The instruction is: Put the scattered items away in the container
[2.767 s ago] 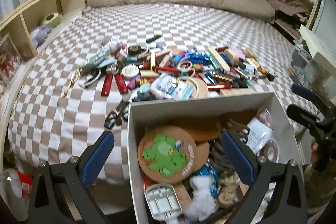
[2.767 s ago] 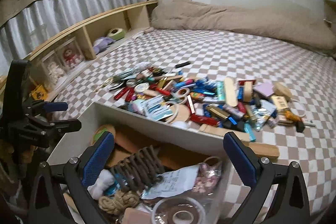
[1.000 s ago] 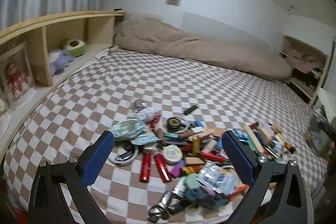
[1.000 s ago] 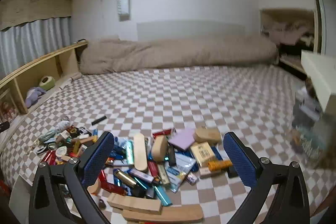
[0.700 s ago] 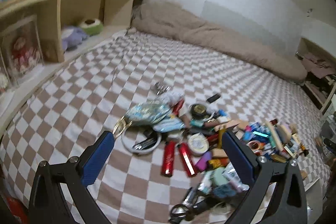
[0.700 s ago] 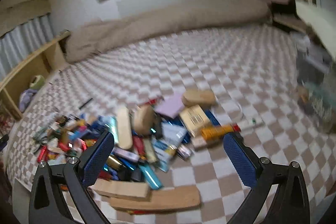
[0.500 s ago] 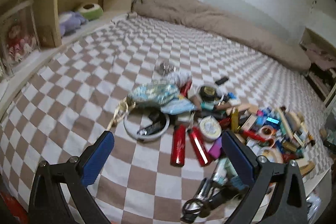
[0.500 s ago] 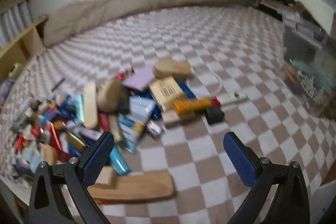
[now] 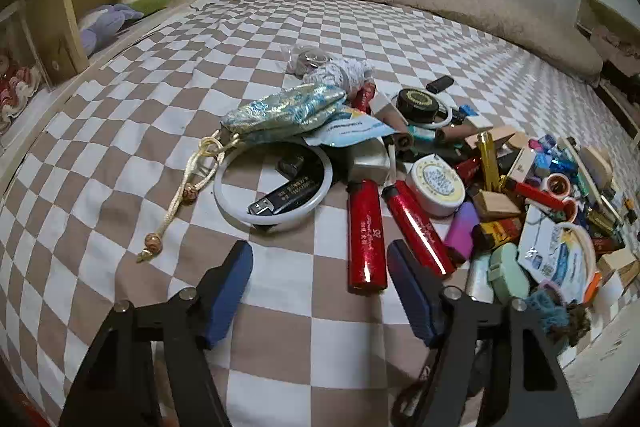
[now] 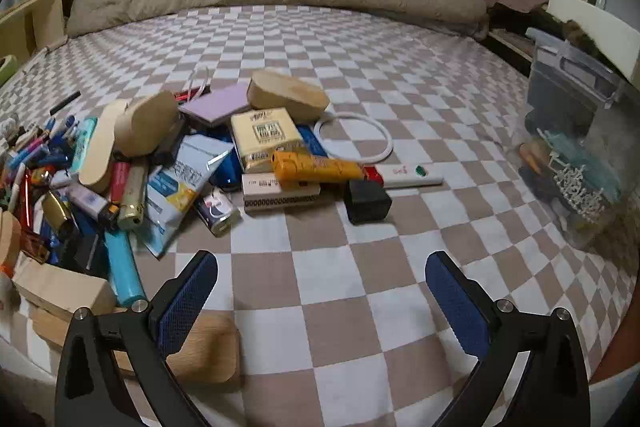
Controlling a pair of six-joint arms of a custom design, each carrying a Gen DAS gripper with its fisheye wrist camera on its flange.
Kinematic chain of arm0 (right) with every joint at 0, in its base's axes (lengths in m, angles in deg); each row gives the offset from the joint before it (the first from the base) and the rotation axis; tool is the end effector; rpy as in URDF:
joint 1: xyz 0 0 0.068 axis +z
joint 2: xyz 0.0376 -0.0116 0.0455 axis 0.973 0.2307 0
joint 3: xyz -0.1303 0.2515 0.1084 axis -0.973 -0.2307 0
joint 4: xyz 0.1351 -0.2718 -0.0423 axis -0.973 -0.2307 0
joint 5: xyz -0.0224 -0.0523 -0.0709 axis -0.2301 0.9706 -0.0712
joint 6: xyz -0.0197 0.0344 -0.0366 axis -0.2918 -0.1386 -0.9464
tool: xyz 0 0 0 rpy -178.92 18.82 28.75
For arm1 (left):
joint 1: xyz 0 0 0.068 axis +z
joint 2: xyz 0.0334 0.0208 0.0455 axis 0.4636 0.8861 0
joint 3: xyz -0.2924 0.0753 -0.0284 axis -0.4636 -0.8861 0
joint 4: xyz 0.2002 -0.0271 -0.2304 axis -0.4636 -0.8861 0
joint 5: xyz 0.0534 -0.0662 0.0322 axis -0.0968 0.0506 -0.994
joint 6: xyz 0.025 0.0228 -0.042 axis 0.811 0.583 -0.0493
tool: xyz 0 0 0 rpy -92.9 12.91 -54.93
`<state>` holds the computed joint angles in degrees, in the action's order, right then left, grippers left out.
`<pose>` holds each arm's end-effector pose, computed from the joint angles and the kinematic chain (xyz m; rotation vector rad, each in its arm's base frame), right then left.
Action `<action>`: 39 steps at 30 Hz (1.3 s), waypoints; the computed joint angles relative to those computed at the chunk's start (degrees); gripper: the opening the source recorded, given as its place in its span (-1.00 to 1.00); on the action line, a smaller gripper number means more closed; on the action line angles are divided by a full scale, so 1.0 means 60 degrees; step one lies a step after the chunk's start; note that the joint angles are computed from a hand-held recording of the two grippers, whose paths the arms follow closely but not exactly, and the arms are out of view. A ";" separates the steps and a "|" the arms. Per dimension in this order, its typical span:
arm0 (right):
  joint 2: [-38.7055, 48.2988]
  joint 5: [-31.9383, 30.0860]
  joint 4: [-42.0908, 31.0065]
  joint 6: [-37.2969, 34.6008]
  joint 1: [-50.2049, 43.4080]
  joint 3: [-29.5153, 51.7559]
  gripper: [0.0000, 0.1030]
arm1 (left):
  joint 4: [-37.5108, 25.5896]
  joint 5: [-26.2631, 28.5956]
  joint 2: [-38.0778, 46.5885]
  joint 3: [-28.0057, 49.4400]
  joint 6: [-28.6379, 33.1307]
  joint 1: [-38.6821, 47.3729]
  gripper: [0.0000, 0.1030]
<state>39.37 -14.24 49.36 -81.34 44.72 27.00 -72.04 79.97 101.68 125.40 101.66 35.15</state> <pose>0.1921 -0.1228 0.1844 0.5593 2.3969 -0.3936 0.3790 0.0397 0.1845 0.3623 2.4473 -0.1738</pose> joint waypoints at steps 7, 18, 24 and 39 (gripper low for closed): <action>0.0713 -0.0815 -0.0342 -0.0049 -0.1221 0.0501 1.00 | 0.0347 -0.0022 -0.0020 -0.0324 0.0487 -0.0255 0.09; 0.2053 -0.2514 -0.0015 0.1518 -0.2136 0.1712 1.00 | 0.0196 -0.0728 0.0133 -0.0225 0.0500 -0.0515 -0.50; 0.3419 -0.3189 -0.0282 0.2226 -0.1885 0.2845 1.00 | -0.0117 -0.0651 -0.0278 -0.0465 0.0548 -0.0247 -0.52; 0.3043 -0.2281 0.1200 -0.0289 -0.2378 0.1510 0.43 | -0.1331 -0.0828 -0.1265 -0.0862 0.0165 0.0428 -0.53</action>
<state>57.63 -27.92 56.56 -83.08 30.46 36.06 -80.02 75.00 94.09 120.23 102.65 37.72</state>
